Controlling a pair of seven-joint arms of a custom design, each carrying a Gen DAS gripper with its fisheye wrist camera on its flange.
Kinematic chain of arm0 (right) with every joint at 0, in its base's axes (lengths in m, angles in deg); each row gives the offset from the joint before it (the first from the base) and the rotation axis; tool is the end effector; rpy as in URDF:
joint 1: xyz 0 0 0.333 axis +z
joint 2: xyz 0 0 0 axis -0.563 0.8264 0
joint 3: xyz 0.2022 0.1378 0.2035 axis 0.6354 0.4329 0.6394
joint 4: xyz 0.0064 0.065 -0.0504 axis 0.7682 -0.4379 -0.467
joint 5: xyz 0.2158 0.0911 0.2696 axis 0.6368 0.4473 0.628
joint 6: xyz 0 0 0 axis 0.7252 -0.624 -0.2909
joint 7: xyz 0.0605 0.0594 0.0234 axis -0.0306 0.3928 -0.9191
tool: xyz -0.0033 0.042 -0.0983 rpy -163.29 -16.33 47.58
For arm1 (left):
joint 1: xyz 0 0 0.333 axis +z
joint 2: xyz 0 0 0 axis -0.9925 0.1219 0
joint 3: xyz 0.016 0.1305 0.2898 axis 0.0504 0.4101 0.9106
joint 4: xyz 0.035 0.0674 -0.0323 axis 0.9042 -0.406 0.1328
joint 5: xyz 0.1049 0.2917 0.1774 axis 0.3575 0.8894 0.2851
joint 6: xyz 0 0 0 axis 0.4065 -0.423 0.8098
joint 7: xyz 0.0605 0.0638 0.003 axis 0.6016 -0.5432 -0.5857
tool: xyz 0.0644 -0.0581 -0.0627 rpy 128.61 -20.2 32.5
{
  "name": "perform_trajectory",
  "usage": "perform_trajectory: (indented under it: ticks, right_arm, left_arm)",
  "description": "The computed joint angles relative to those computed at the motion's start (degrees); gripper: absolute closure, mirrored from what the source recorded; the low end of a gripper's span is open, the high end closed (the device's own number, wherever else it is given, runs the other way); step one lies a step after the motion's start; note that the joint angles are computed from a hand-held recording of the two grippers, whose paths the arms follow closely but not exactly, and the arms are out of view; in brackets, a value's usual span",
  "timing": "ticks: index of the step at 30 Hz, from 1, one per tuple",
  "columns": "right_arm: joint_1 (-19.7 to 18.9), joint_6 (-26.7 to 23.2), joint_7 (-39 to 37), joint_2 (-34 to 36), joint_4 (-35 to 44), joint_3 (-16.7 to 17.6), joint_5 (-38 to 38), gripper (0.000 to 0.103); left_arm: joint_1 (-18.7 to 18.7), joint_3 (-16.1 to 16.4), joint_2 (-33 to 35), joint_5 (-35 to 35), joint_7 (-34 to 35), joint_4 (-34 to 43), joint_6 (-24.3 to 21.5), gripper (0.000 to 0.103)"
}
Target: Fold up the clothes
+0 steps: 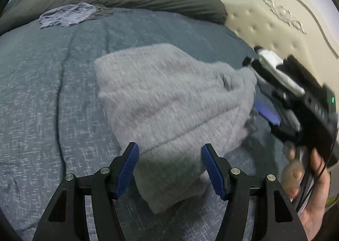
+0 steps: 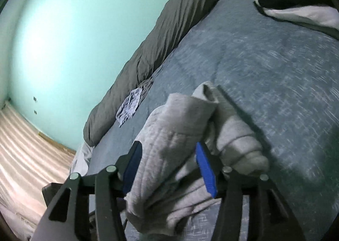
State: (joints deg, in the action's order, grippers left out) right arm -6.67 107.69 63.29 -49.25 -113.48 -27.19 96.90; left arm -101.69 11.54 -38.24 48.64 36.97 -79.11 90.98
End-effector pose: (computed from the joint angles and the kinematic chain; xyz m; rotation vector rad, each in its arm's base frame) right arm 0.4775 0.2772 0.5331 -1.3066 1.5563 0.1285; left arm 0.4389 -0.2180 0.5611 -2.0356 1.8760 -0.9510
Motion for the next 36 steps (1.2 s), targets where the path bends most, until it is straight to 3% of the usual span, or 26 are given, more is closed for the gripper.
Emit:
perform_trajectory:
  ticks: [3,8,9,10,11,13,19,21,28,34,36]
  right_arm:
    - [0.1,0.2,0.1,1.4,1.5,0.2,-0.6,0.048]
    - [0.1,0.2,6.3,3.3,1.4,0.4,-8.1,0.048]
    - [-0.1,-0.1,6.8,3.6,1.4,0.5,-8.6,0.053]
    - [-0.2,-0.3,6.5,3.9,1.4,0.6,-8.5,0.067]
    - [-0.4,-0.4,5.9,4.0,1.4,0.7,-8.2,0.072]
    - [-0.9,-0.8,2.2,3.8,1.5,1.2,-4.4,0.094]
    - [-0.4,1.8,-9.9,-0.1,-0.6,1.0,11.4,0.097]
    - [0.3,3.7,-11.4,-1.5,-1.9,0.9,13.3,0.097]
    - [0.8,3.5,3.1,-0.5,-5.8,0.2,5.2,0.097]
    - [0.8,3.7,8.2,-0.9,-6.6,0.0,-1.6,0.097]
    - [0.8,3.1,7.3,-0.5,-6.0,0.1,-0.3,0.096]
  left_arm:
    - [0.0,-0.5,0.1,1.0,0.1,-0.4,0.0,0.037]
    - [-0.3,-0.5,0.4,1.0,0.7,-0.7,-0.1,0.037]
    - [-0.4,-0.5,0.4,0.9,0.8,-0.7,-0.2,0.037]
    - [-0.4,-0.5,0.3,0.8,0.8,-0.7,-0.3,0.037]
    - [-0.5,-0.5,0.2,0.7,0.9,-0.7,-0.4,0.037]
    - [-0.8,-0.3,-0.3,0.0,1.3,-0.7,-0.7,0.037]
    - [0.0,0.0,-3.9,1.2,-0.7,-1.8,-0.8,0.037]
    - [0.3,0.6,-4.3,1.5,-1.6,-1.6,-0.5,0.037]
    - [0.3,1.2,-0.7,0.7,-1.5,2.0,-1.2,0.037]
    - [0.9,0.9,0.2,-1.4,-1.9,0.1,0.7,0.037]
    - [0.8,1.2,-0.1,-2.3,-1.9,-1.0,1.3,0.037]
